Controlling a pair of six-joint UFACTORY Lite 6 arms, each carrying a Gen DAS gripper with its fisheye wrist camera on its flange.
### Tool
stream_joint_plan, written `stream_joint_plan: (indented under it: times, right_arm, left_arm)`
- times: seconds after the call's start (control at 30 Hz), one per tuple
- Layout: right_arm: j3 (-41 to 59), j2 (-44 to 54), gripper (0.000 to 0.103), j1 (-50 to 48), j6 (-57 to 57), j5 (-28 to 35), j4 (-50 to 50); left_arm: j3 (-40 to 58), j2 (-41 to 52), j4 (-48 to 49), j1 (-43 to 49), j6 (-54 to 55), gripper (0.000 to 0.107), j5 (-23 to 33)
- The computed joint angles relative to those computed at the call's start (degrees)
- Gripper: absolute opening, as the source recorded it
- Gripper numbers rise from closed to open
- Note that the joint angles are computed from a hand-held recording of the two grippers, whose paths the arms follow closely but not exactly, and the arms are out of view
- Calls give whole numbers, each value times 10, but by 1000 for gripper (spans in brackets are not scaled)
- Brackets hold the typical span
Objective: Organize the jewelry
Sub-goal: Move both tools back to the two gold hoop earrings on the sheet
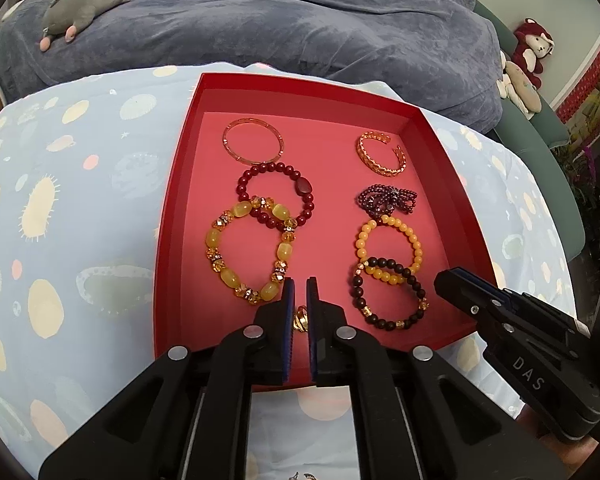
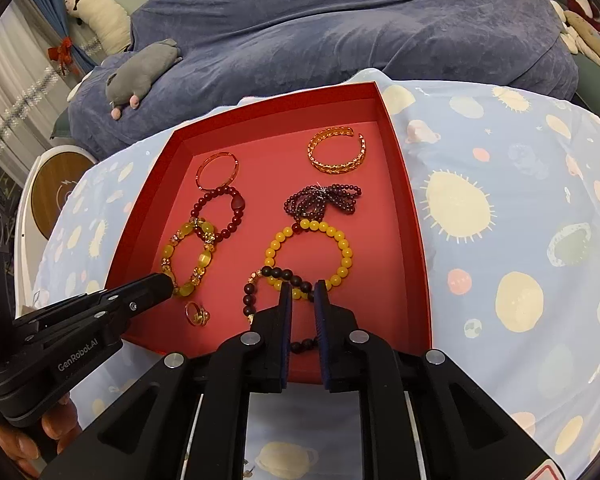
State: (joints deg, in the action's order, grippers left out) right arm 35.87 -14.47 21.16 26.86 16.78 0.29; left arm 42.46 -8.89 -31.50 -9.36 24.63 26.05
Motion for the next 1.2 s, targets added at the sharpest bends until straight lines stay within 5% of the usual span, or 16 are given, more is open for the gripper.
stream_joint_plan:
  times: [0.1, 0.17, 0.6, 1.2]
  right_arm:
    - [-8, -22, 31, 10, 60, 7, -51]
    - [-16, -42, 36, 16, 86, 14, -73]
    - [-63, -163, 36, 92, 226, 93, -174]
    - [-142, -255, 36, 385, 553, 229, -320]
  left_arm:
    - [-10, -19, 32, -1, -34, 28, -15]
    - [-15, -31, 17, 7, -18, 28, -9]
    - [-64, -151, 79, 13, -87, 32, 27]
    - [-216, -424, 101, 87, -89, 35, 174]
